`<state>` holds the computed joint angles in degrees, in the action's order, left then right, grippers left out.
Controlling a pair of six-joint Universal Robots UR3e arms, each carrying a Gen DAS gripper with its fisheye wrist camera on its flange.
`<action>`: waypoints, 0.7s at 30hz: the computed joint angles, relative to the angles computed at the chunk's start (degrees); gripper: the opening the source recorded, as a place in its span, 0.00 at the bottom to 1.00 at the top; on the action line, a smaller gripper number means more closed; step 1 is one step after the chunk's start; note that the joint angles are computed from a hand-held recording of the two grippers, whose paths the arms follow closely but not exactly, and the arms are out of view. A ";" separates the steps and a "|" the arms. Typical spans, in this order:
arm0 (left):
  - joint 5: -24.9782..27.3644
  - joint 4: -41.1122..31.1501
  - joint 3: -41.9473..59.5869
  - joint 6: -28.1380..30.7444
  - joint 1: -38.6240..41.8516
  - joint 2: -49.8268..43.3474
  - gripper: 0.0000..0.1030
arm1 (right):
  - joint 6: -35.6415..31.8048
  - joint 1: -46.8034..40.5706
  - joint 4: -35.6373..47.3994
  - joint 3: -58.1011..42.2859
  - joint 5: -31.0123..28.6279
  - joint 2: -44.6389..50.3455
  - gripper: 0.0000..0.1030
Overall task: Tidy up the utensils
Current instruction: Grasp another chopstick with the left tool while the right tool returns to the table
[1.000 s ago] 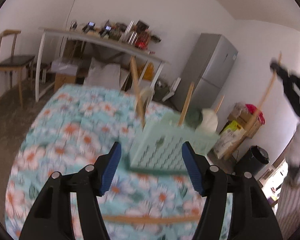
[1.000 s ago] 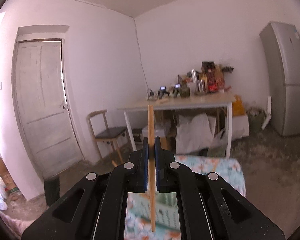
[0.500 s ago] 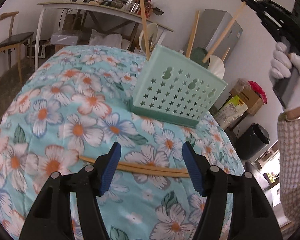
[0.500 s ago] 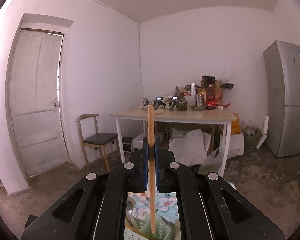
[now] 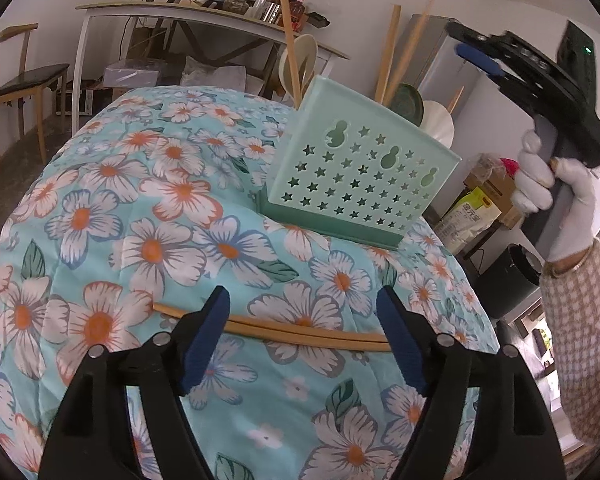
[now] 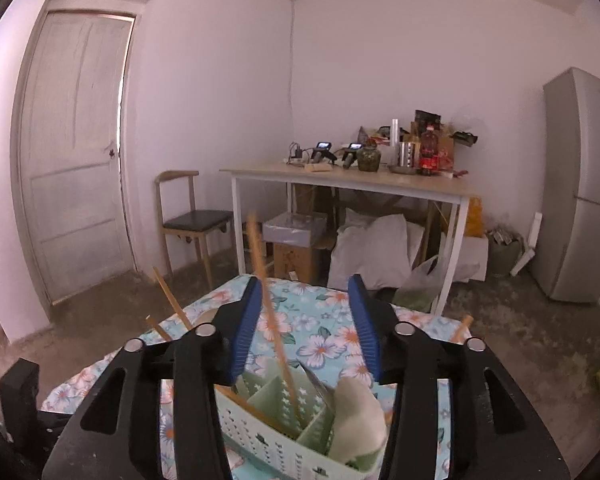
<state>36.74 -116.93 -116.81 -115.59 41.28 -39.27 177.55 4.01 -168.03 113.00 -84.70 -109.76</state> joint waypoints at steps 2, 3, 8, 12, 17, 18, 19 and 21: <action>0.05 0.25 -0.13 -0.21 -0.26 0.11 0.72 | 0.97 -2.43 1.09 1.98 2.54 -3.62 0.48; 0.03 0.41 -0.20 -0.35 -0.41 0.17 0.72 | 1.42 -3.88 2.22 3.34 3.91 -6.18 0.48; 0.30 1.03 -0.51 -1.19 -1.12 0.55 0.73 | 3.00 -12.09 11.77 10.23 11.56 -20.88 0.48; 0.59 2.34 -0.71 -2.52 -2.07 0.68 0.73 | 2.02 -23.12 26.68 14.12 22.73 -34.89 0.49; 0.95 1.92 -0.42 -3.08 -2.26 0.96 0.73 | 7.65 -12.79 28.03 19.43 11.53 -35.44 0.49; 1.06 0.40 0.00 -2.18 -1.61 1.28 0.73 | 9.80 -10.27 27.76 21.00 9.25 -35.27 0.49; 1.35 -1.57 0.55 -0.87 -0.74 1.65 0.73 | 11.26 -9.88 28.63 22.64 9.40 -36.62 0.49; 2.54 -5.81 1.78 2.32 1.22 2.34 0.73 | 14.12 -10.05 29.92 26.35 11.57 -39.64 0.49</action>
<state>39.29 -122.74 -115.03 -113.27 42.50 -36.92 191.68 -6.04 -138.11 139.35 -73.14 -149.40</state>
